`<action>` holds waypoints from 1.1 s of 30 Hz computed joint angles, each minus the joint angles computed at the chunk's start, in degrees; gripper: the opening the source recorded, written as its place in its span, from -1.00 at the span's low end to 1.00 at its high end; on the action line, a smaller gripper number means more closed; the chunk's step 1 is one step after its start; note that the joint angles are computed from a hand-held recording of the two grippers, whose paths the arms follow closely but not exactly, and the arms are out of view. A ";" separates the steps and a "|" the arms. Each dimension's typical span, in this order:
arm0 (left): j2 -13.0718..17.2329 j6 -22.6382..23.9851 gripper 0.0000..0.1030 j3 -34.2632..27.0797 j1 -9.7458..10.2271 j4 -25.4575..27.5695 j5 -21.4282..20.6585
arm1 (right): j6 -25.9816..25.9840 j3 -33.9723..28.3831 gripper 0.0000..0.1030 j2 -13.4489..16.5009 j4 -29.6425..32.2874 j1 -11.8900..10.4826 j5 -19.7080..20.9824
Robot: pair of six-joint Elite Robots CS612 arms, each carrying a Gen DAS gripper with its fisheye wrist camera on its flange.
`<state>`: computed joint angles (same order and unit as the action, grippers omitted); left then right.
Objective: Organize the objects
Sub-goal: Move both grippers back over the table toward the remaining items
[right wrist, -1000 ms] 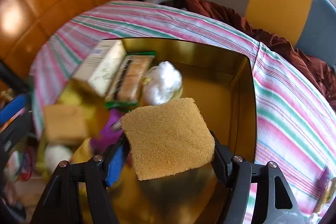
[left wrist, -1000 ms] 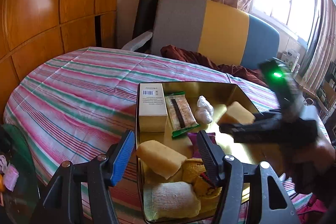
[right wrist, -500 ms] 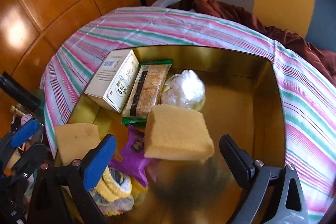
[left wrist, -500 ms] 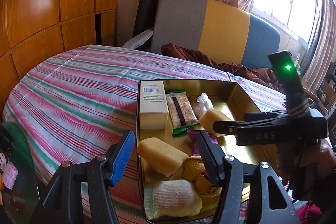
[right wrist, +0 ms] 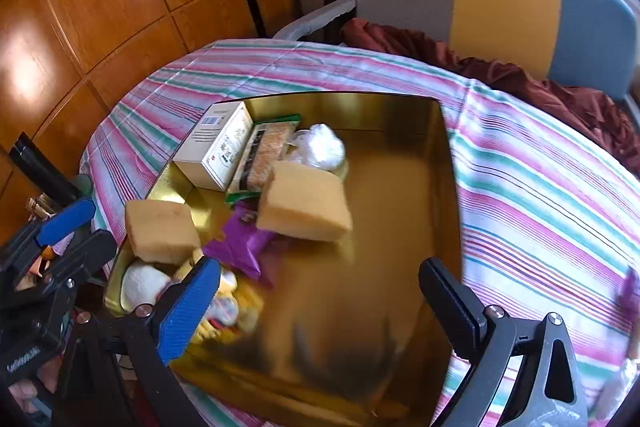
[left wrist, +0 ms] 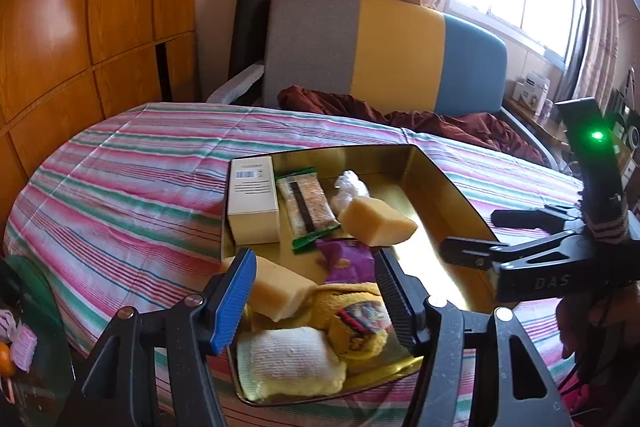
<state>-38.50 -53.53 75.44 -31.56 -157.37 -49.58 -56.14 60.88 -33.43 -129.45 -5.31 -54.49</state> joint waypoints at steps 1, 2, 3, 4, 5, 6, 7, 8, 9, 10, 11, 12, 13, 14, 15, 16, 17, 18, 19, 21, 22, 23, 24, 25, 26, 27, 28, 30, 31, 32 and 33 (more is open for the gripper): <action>0.10 0.40 0.21 -0.19 -0.07 -0.03 -0.06 | 0.36 0.29 0.96 -0.13 -0.94 -0.34 0.20; 0.20 0.92 0.21 -0.41 -0.14 -0.11 -0.21 | 0.89 0.51 0.97 -0.21 -1.92 -0.72 0.43; 0.33 1.54 0.21 -0.68 -0.23 -0.22 -0.38 | 1.47 0.58 0.98 -0.22 -2.72 -1.09 0.63; 0.49 2.13 0.21 -1.00 -0.33 -0.31 -0.46 | 2.11 0.48 0.98 -0.15 -3.32 -1.47 0.77; 0.64 2.80 0.21 -1.30 -0.42 -0.47 -0.55 | 2.92 0.30 0.98 -0.03 -3.97 -1.83 0.86; 0.80 3.45 0.21 -1.63 -0.51 -0.60 -0.63 | 3.93 -0.09 0.98 0.20 -4.73 -2.24 0.80; 1.00 4.06 0.21 -2.05 -0.59 -0.65 -0.77 | 4.84 -0.57 0.98 0.46 -5.36 -2.59 0.64; 1.20 4.66 0.21 -2.49 -0.64 -0.66 -0.99 | 5.90 -1.12 0.98 0.77 -6.06 -2.96 0.37; 1.39 5.21 0.21 -2.88 -0.69 -0.68 -1.17 | 7.13 -1.83 0.98 1.14 -6.72 -3.36 0.04; 1.64 5.78 0.21 -3.38 -0.75 -0.60 -1.32 | 8.26 -2.62 0.98 1.54 -7.17 -3.74 -0.26; 1.84 6.39 0.21 -3.81 -0.81 -0.57 -1.54 | 9.65 -3.47 0.98 2.00 -7.80 -4.13 -0.68; 2.06 6.94 0.21 -4.27 -0.85 -0.45 -1.76 | 10.94 -4.14 0.98 2.36 -8.47 -4.49 -1.08; 2.32 7.63 0.21 -4.82 -0.88 -0.36 -2.00 | 12.43 -5.22 0.98 2.93 -8.99 -4.91 -1.48; 2.61 8.33 0.21 -5.39 -0.92 -0.26 -2.31 | 14.08 -6.42 0.98 3.55 -9.44 -5.34 -1.92; 2.86 8.79 0.21 -5.89 -0.96 -0.07 -2.54 | 15.65 -7.66 0.99 4.21 -9.71 -5.72 -2.29; 3.14 9.48 0.21 -6.43 -0.98 0.04 -2.93 | 17.45 -8.87 0.98 4.86 -10.19 -6.12 -2.75; 3.48 10.22 0.21 -7.09 -1.00 0.22 -3.37 | 19.27 -10.12 0.98 5.57 -10.88 -6.52 -3.23; 3.75 10.85 0.21 -7.67 -1.05 0.41 -3.74 | 21.29 -11.42 0.99 6.32 -11.95 -6.94 -3.94; 4.03 11.49 0.21 -8.23 -1.08 0.53 -4.07 | 23.05 -12.78 0.99 7.08 -12.71 -7.34 -4.61; 4.78 13.29 0.21 -9.72 -1.14 0.62 -5.04 | 27.35 -15.81 1.00 8.76 -14.09 -8.14 -6.18; 5.19 14.20 0.21 -10.51 -1.16 0.59 -5.58 | 30.30 -17.52 1.00 9.78 -15.20 -8.61 -7.20; 5.70 15.15 0.21 -11.51 -1.18 0.71 -6.20 | 33.02 -18.93 1.00 10.69 -16.44 -9.01 -8.05; 6.24 16.32 0.21 -12.57 -1.20 0.77 -7.07 | 36.34 -20.31 1.00 11.66 -18.25 -9.44 -9.26; 6.78 17.25 0.21 -13.59 -1.20 0.84 -7.96 | 40.56 -21.81 0.99 12.78 -20.27 -9.93 -11.06; 7.43 18.26 0.21 -14.87 -1.19 1.02 -9.14 | 44.72 -23.27 1.00 13.80 -21.33 -10.41 -12.53; 8.07 19.02 0.21 -16.14 -1.20 1.39 -10.15 | 49.15 -24.87 1.00 14.83 -21.75 -10.96 -13.56; 8.72 19.81 0.21 -17.39 -1.17 1.70 -11.21 | 53.38 -26.23 1.00 15.70 -21.82 -11.43 -14.42; 10.27 21.10 0.21 -20.37 -1.07 2.91 -13.40 | 62.13 -29.12 1.00 17.20 -20.22 -12.46 -14.87; 11.31 21.73 0.21 -22.43 -1.05 4.10 -14.65 | 66.48 -29.94 1.00 17.74 -20.72 -13.04 -13.89; 12.01 22.20 0.21 -23.80 -1.07 4.84 -15.49 | 69.29 -30.38 1.00 18.05 -21.28 -13.41 -13.61; 13.07 23.00 0.21 -25.90 -1.04 5.96 -16.90 | 70.94 -30.87 1.00 18.32 -21.22 -13.63 -13.60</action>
<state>-25.43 -30.53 49.54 -32.60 -151.41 -66.49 14.80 30.01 -15.10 -150.67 -18.94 -68.10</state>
